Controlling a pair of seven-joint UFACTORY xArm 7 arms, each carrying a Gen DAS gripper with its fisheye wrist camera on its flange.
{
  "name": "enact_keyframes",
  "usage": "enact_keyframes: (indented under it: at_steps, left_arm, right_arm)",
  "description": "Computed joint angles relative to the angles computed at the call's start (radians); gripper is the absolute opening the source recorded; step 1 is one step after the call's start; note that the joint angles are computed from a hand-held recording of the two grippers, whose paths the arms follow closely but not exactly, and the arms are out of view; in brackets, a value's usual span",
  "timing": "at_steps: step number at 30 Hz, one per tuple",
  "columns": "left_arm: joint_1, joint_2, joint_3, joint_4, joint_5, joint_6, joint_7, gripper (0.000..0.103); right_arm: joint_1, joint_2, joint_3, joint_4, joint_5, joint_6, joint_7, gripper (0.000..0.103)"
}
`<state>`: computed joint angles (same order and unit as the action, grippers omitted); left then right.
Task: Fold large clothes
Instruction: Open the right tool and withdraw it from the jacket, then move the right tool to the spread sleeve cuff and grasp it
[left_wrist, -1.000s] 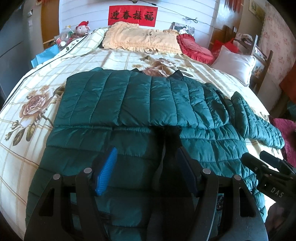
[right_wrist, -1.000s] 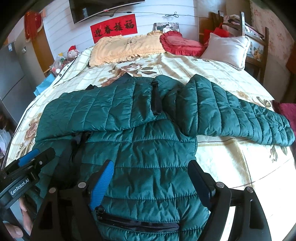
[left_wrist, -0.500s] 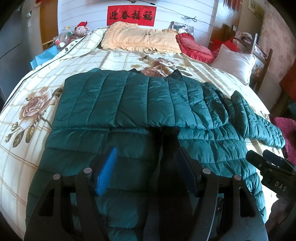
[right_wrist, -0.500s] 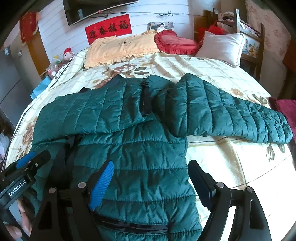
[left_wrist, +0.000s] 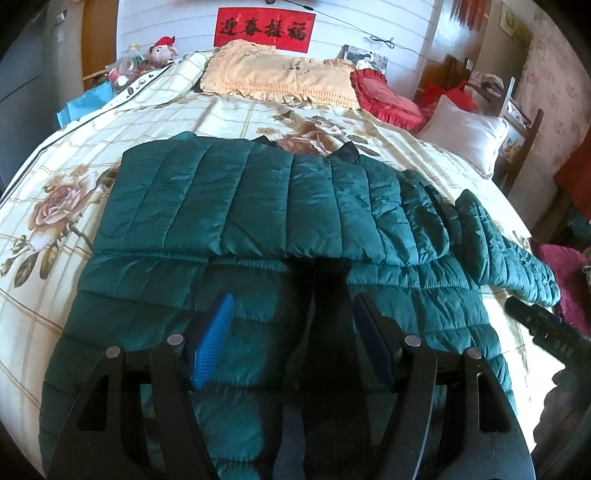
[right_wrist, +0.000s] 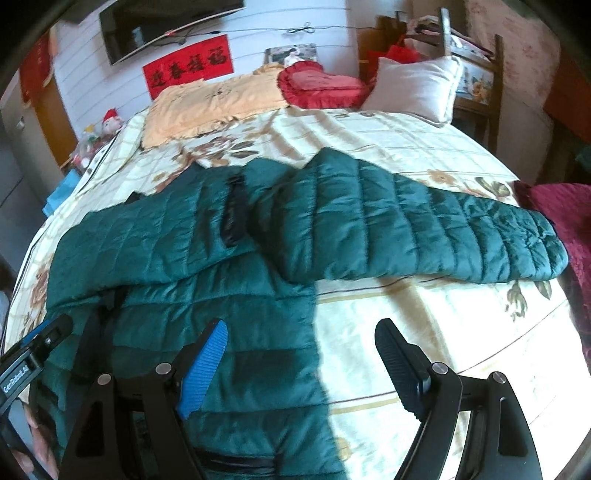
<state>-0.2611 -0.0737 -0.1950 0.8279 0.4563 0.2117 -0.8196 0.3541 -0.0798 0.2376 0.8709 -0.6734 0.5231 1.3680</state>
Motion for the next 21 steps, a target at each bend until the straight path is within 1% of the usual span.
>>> enact_keyframes:
  at_steps: [4,8,14,18,21]
  left_arm:
    - [0.002,-0.003,0.004,-0.004,-0.011,0.000,0.006,0.067]
    - [0.001,0.007,0.004,-0.001,-0.020,-0.001,0.007,0.067]
    - [-0.011,0.021,0.006,0.008,-0.011,0.008,0.014,0.067]
    - [-0.019,0.030,0.012,0.011,-0.034,0.007,0.028,0.067]
    - [-0.025,0.035,0.014,0.015,-0.038,0.014,0.033,0.067]
  right_arm:
    - [-0.035,-0.043,-0.019,-0.045,-0.004,0.000,0.015,0.081]
    - [-0.092,-0.085,-0.032,-0.095,-0.004,0.028,0.026,0.081]
    - [-0.181,-0.141,-0.050,-0.152,0.004,0.067,0.012,0.081]
    - [-0.238,-0.175,-0.059,-0.182,0.001,0.086,0.001,0.082]
    - [-0.272,-0.186,-0.059,-0.196,-0.004,0.101,-0.005,0.087]
